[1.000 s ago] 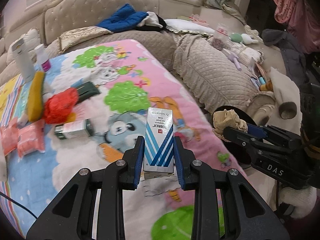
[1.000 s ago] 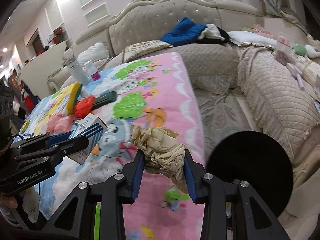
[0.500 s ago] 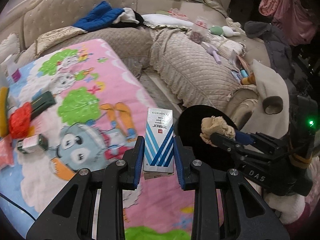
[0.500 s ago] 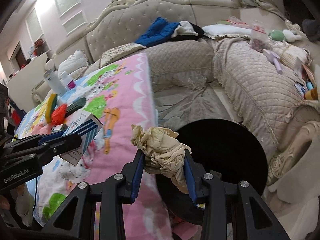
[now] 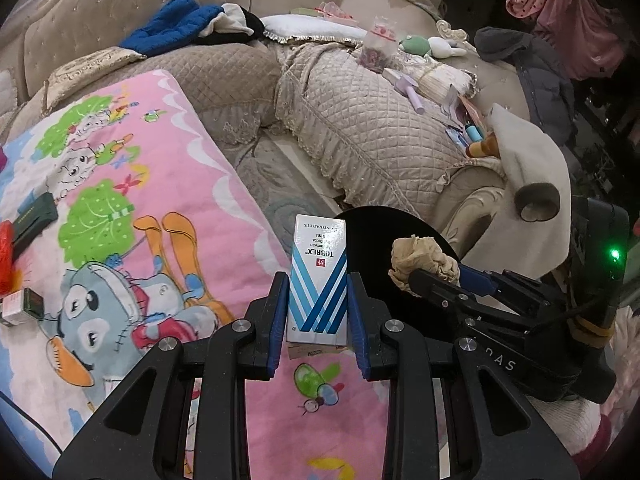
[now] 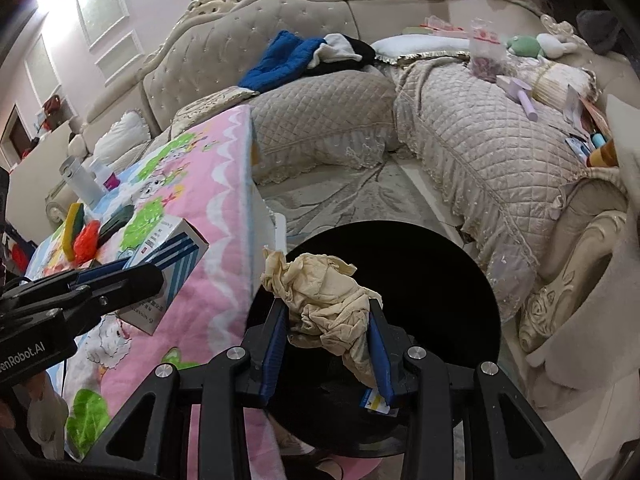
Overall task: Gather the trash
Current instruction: 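Carry the cloth and box to the black bin and open the right gripper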
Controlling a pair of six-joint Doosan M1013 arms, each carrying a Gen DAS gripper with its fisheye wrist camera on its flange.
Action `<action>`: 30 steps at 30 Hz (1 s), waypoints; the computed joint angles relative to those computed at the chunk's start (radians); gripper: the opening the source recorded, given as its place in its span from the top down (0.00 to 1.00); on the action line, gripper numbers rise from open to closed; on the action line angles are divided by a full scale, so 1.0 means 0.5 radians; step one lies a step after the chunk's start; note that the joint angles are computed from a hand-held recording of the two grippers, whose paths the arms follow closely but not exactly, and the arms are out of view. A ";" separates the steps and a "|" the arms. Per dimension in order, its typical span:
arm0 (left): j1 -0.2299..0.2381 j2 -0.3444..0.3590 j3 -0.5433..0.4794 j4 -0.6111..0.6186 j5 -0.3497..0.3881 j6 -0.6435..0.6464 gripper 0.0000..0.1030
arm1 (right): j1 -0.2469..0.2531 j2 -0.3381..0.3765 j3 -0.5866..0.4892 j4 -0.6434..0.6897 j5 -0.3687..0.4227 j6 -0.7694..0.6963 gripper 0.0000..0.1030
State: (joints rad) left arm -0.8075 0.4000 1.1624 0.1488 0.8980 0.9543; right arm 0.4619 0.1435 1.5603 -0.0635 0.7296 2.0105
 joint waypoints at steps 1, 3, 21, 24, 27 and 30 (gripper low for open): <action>0.003 0.006 -0.005 -0.010 0.001 0.003 0.74 | -0.005 0.000 0.002 0.000 -0.001 0.004 0.65; 0.005 0.018 -0.018 -0.024 0.009 0.003 0.74 | -0.012 0.001 0.006 0.000 -0.003 0.013 0.65; 0.019 0.084 -0.069 -0.126 0.006 0.071 0.74 | -0.055 0.026 0.016 0.000 0.024 0.067 0.65; 0.019 0.082 -0.065 -0.130 -0.006 0.069 0.74 | -0.059 0.029 0.017 -0.008 0.031 0.090 0.58; 0.020 0.077 -0.056 -0.147 -0.028 0.082 0.73 | -0.068 0.029 0.014 -0.020 0.043 0.140 0.57; 0.032 0.074 -0.046 -0.214 -0.047 0.114 0.67 | -0.073 0.023 0.019 -0.040 0.048 0.172 0.57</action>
State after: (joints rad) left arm -0.7912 0.4372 1.1392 0.0417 0.8744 1.0114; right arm 0.4256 0.1549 1.5697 -0.0837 0.7538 2.0966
